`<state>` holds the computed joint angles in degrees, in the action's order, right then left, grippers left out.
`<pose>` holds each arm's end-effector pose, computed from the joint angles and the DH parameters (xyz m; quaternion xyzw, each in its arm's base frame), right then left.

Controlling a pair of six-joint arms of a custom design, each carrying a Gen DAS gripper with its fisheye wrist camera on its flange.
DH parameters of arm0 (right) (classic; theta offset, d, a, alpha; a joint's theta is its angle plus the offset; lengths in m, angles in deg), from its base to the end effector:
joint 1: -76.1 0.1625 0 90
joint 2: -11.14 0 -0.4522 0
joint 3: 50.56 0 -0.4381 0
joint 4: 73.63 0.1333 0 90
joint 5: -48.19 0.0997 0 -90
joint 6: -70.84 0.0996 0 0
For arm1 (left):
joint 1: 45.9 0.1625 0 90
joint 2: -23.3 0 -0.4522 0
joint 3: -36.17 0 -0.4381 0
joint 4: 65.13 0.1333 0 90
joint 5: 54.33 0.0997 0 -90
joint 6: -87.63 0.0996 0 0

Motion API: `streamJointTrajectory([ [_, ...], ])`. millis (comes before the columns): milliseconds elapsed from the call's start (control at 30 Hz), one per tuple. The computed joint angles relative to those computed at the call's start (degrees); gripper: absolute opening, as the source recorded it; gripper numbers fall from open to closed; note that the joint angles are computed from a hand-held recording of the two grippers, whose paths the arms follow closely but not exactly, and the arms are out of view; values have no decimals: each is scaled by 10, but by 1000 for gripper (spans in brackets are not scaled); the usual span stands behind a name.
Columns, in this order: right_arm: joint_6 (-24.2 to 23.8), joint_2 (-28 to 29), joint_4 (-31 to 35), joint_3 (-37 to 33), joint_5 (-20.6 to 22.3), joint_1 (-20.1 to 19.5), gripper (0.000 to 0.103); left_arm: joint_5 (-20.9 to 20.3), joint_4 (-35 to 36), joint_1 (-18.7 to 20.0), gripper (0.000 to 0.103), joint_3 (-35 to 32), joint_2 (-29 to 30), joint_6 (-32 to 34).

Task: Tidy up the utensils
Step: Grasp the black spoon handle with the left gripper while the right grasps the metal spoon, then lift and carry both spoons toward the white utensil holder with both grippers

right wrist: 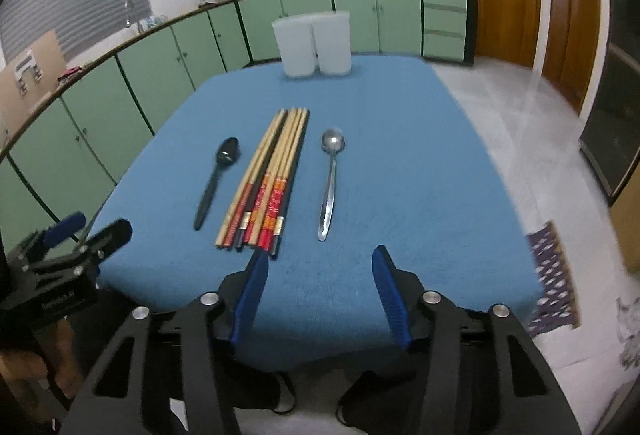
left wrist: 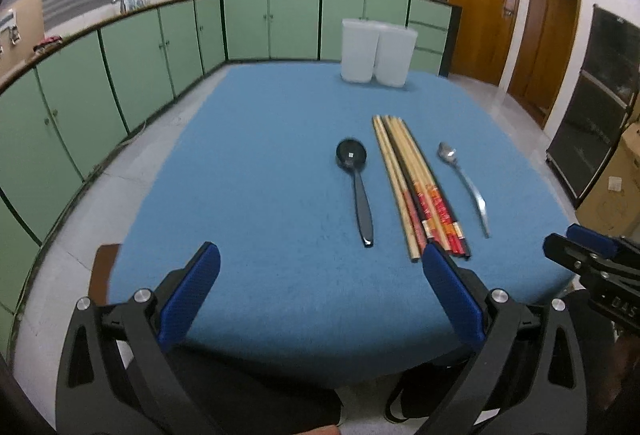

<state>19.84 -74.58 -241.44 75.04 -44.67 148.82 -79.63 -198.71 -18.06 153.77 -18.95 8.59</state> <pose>-0.0289 -0.5248 0.3154 0.2664 -0.9071 0.2557 0.2019 -0.3448 -0.4347 -0.0460 0.0256 0.8252 -0.4086 0.3890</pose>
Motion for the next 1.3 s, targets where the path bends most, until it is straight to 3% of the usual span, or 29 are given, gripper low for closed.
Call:
streamJointTrajectory([
  [200,4,70,-22,-36,-20,3,52,-18,-76,45,98,-15,28,66],
  [367,5,113,-36,-64,-41,8,45,-25,-81,69,98,-29,40,87],
  [600,-49,137,-94,-61,-38,10,42,-18,-78,81,95,-40,52,106],
  [633,-54,139,-101,-60,-36,10,40,-13,-85,82,92,-41,55,114],
  [733,-67,140,-108,-59,-21,6,28,-5,-121,81,72,-40,62,145],
  [800,-67,140,-104,-60,-16,5,16,-9,-161,79,49,-37,65,177],
  [833,-67,140,-101,-62,-17,6,12,-13,-185,78,44,-35,67,194],
  [900,-64,139,-96,-62,-16,6,12,-21,-220,77,24,-33,71,219],
  [967,-60,137,-92,-63,-14,5,11,-29,-244,78,13,-32,72,232],
  [1100,-44,129,-72,-65,-5,6,10,-43,-279,81,12,-32,69,251],
  [1300,-31,105,-54,-65,17,18,10,-28,-260,68,12,-38,50,247],
])
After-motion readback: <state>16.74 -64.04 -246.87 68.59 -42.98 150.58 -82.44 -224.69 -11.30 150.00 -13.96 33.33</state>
